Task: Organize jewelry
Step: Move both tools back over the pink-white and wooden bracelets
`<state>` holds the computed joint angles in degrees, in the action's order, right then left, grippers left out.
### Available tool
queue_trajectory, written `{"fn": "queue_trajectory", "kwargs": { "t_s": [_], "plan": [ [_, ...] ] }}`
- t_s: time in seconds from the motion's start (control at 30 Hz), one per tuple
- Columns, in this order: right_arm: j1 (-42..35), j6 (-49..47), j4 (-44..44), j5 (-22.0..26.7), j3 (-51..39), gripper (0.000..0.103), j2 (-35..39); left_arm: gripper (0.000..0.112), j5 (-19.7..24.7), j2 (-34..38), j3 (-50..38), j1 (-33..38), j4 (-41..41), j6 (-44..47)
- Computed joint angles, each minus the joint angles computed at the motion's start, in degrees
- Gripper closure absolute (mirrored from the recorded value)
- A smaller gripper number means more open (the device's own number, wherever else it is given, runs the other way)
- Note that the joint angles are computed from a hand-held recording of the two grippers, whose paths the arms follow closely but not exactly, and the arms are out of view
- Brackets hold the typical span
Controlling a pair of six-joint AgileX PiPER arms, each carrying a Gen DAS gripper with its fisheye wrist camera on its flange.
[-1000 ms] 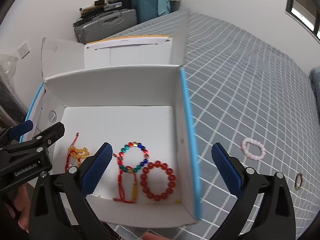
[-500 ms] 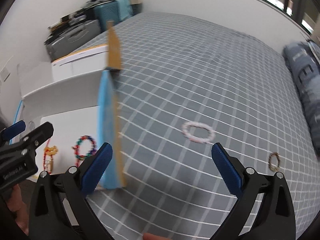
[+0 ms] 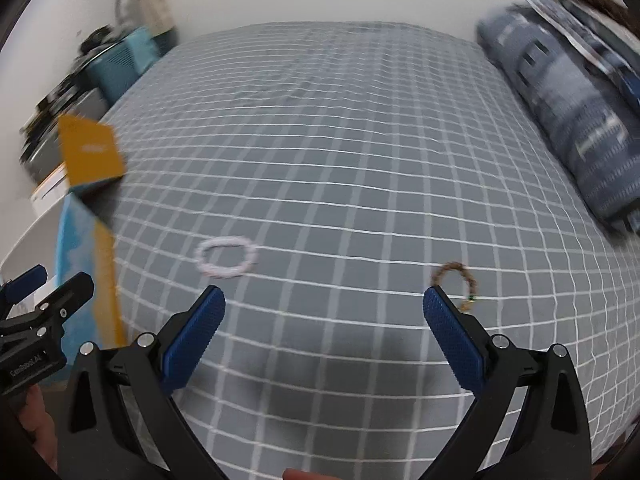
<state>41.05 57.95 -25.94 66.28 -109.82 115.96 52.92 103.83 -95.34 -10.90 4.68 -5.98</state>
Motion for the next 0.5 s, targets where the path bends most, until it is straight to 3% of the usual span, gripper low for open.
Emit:
{"fn": "queue_trajectory", "kwargs": {
  "t_s": [0.23, 0.5],
  "plan": [
    [-6.9, -0.3, 2.0, -7.8, 13.3, 0.008, -4.3, 0.015, 2.9, 10.9, -11.2, -5.1, -1.3, -0.4],
    [-13.5, -2.9, 5.0, -15.6, 20.9, 0.008, -2.5, 0.015, 5.4, 23.9, -23.1, -6.6, -0.7, -1.5]
  ]
}}
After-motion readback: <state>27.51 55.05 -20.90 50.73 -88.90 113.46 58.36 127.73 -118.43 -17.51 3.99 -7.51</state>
